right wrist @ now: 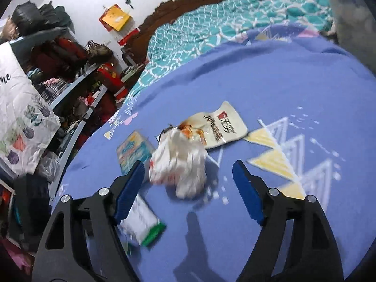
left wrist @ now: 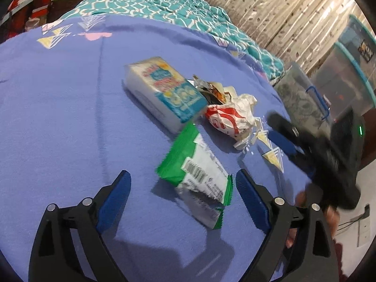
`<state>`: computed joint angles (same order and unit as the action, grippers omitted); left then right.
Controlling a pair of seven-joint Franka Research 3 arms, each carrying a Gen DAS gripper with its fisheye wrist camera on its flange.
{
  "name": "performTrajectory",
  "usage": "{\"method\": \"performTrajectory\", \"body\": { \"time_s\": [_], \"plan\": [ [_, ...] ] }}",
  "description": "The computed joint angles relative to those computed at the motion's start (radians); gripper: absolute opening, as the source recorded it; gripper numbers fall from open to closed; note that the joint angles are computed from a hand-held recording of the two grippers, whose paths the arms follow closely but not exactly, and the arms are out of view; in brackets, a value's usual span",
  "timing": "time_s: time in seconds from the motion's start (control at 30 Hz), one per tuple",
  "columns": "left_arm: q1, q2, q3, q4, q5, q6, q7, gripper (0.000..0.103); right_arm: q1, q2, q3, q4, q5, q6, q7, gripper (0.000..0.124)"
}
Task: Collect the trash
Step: 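Grasp the green snack wrapper with the left tool while the right tool grasps the white tissue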
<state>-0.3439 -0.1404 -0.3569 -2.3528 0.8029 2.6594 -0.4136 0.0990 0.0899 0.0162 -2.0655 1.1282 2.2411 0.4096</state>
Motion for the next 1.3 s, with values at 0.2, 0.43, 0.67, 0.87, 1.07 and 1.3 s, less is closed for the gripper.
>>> {"method": "performTrajectory", "body": {
  "time_s": [0.2,0.43,0.67,0.87,1.07,1.3],
  "plan": [
    [-0.018,0.049,0.0,0.06,-0.006,-0.095,0.015,0.074,0.035,0.066,0.035,0.053,-0.076,0.038,0.05,0.077],
    [-0.034,0.054,0.021,0.041,-0.064,-0.034,0.081,0.003,0.011,-0.03,0.014,-0.061,-0.08,0.007,-0.059,0.051],
    [-0.052,0.005,-0.007,-0.031,-0.05,0.059,0.076,0.003,-0.024,-0.195,-0.071,-0.256,-0.084,-0.037,-0.167,0.051],
    [-0.065,-0.039,-0.037,-0.085,-0.058,0.139,0.107,0.003,-0.062,-0.323,-0.143,-0.381,-0.131,-0.16,-0.239,0.051],
    [-0.07,-0.14,-0.088,-0.11,-0.095,-0.014,0.089,0.057,-0.084,-0.415,-0.165,-0.456,-0.169,-0.247,-0.302,0.051],
    [-0.056,-0.227,-0.094,-0.183,-0.115,0.009,0.011,0.066,-0.071,-0.48,-0.16,-0.521,-0.089,-0.07,-0.323,0.052]
  ]
}}
